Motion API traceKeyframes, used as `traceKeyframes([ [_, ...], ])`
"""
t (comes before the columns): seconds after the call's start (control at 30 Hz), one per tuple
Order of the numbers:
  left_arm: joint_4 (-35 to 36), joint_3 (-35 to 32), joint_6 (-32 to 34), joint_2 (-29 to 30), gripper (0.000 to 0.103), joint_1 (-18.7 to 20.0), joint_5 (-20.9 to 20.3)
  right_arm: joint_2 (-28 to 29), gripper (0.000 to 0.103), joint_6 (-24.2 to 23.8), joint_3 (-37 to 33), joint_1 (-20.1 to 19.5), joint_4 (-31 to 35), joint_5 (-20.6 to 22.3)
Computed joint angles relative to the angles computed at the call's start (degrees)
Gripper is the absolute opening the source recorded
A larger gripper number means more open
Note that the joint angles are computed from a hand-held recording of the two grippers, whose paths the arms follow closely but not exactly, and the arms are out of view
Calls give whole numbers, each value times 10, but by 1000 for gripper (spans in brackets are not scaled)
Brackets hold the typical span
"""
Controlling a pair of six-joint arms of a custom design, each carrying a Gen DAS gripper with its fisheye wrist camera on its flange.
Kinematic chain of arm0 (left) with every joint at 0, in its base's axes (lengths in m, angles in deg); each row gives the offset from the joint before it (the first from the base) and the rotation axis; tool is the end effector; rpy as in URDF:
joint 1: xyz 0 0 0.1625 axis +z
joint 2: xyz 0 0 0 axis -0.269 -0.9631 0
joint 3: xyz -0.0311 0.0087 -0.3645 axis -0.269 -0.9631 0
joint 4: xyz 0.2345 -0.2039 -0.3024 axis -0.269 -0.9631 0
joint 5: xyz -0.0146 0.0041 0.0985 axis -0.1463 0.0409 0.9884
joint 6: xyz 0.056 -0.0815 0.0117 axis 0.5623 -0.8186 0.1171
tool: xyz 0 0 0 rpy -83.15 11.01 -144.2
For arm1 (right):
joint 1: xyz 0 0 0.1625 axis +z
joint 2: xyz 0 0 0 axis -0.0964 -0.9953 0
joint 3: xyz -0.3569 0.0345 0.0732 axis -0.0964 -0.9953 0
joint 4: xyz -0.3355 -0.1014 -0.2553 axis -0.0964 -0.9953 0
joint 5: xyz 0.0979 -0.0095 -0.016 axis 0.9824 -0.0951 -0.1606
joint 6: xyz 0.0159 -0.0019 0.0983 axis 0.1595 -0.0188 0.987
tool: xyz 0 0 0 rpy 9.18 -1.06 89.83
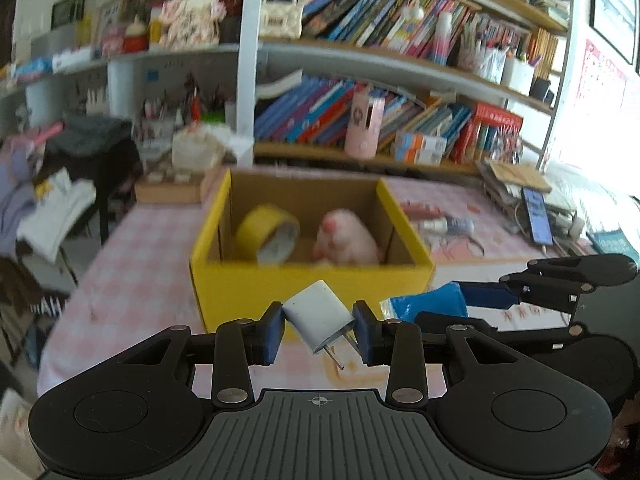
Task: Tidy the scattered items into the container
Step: 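Lower the charger and pouch into the yellow box beside the pig and open both tools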
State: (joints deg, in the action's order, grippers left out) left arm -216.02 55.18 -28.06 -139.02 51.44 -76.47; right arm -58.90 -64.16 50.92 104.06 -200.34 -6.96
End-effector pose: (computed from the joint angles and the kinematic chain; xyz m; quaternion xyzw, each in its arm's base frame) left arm -0.3511 -0.5283 0.1424 0.1337 0.8288 -0.4450 0.3117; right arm 0.2120 -0.5934 0.2819 0.5074 -0.7976 0.2674 0.1869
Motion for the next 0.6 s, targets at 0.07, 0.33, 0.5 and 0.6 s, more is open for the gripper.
traceKeyframes([
  [0.07,-34,-23,50,13,35,8,2,20,30,6,-30,5,-2,12],
  [0.33,-106,-119,194,70,35,54,-13,109,30,13,-149,15,9,21],
  [0.5,-43,-184,205,99,35,91,-43,178,30,9,-235,14,53,-8],
  [0.6,8,-229,214,123,35,112,-64,222,30,3,-288,13,94,-35],
])
